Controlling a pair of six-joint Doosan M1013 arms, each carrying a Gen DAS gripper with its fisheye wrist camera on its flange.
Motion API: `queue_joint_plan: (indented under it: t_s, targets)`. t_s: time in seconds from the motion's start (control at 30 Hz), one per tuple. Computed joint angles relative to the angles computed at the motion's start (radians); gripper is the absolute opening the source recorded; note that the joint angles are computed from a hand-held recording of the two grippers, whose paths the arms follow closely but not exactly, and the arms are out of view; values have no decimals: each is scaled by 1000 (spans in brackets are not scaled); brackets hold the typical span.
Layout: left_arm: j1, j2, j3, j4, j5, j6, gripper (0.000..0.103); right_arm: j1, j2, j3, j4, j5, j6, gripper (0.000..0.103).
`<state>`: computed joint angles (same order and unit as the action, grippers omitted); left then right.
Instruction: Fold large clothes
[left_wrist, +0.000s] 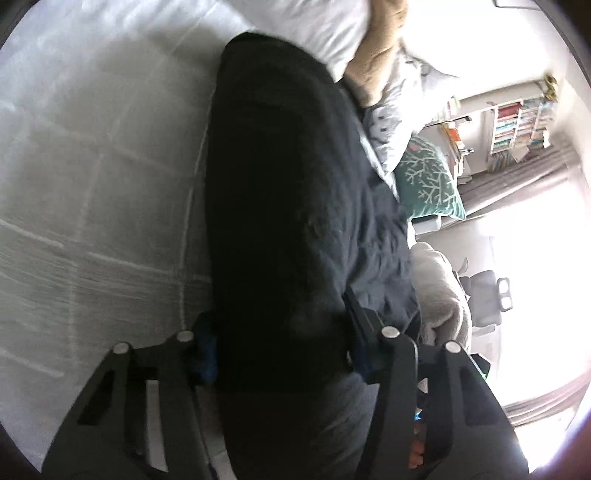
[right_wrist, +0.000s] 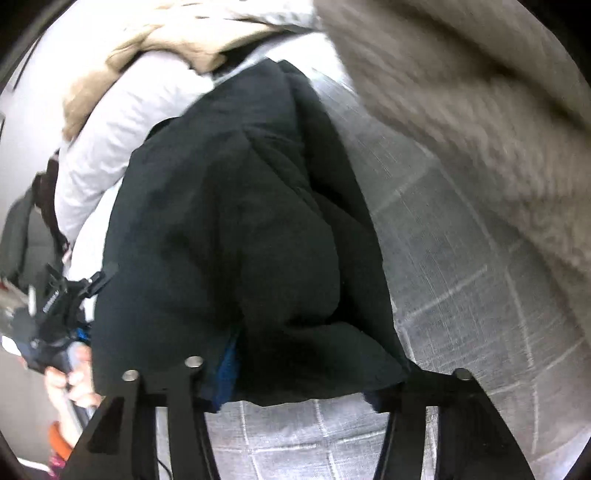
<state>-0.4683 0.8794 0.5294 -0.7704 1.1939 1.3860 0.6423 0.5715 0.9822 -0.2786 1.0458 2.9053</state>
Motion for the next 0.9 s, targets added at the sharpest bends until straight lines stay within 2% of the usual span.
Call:
queue_joint_plan:
  t_s: [0.13,0.23,0.27,0.33,0.4,0.43,0.53,0.63,0.67,0.7,0.77,0.83,0.9]
  targets:
    - [19,-31,-7,88,4,35,55,7,6,-23,58,-76,-70,46]
    - [43,-43,-9,175,36,12,61,2,47,-85,195,-99,-185,49]
    - [44,-34,-24,213,58,-7,65,-1,70,-115,248,-82,-214,51]
    - [40,-19,-51,304,127,-42,67,0,105,-169,281,-28,-240,58]
    - [31,-66,25,380,72,-10,66,8,130,-222,265,40,-264,68]
    - [24,-96,63,419,27,19,66,15,128,-227,240,54,-266,69]
    - [14,-149,119,449,-46,58,66,48,140,-303,52,187,-227,70]
    - [-2,-205,198,455,-119,131,66,83,151,-356,-107,237,-200,70]
    - [-7,-222,226,447,-140,159,63,102,179,-418,-195,279,-218,67]
    - [-13,-237,252,436,-158,186,60,105,198,-458,-233,296,-240,60]
    - [-19,-246,277,405,-168,239,58,120,246,-553,-312,321,-302,52]
    - [-27,-231,275,390,-127,272,58,121,272,-594,-320,309,-345,46]
    - [-44,-230,293,454,-137,278,58,104,333,-686,-268,360,-391,39]
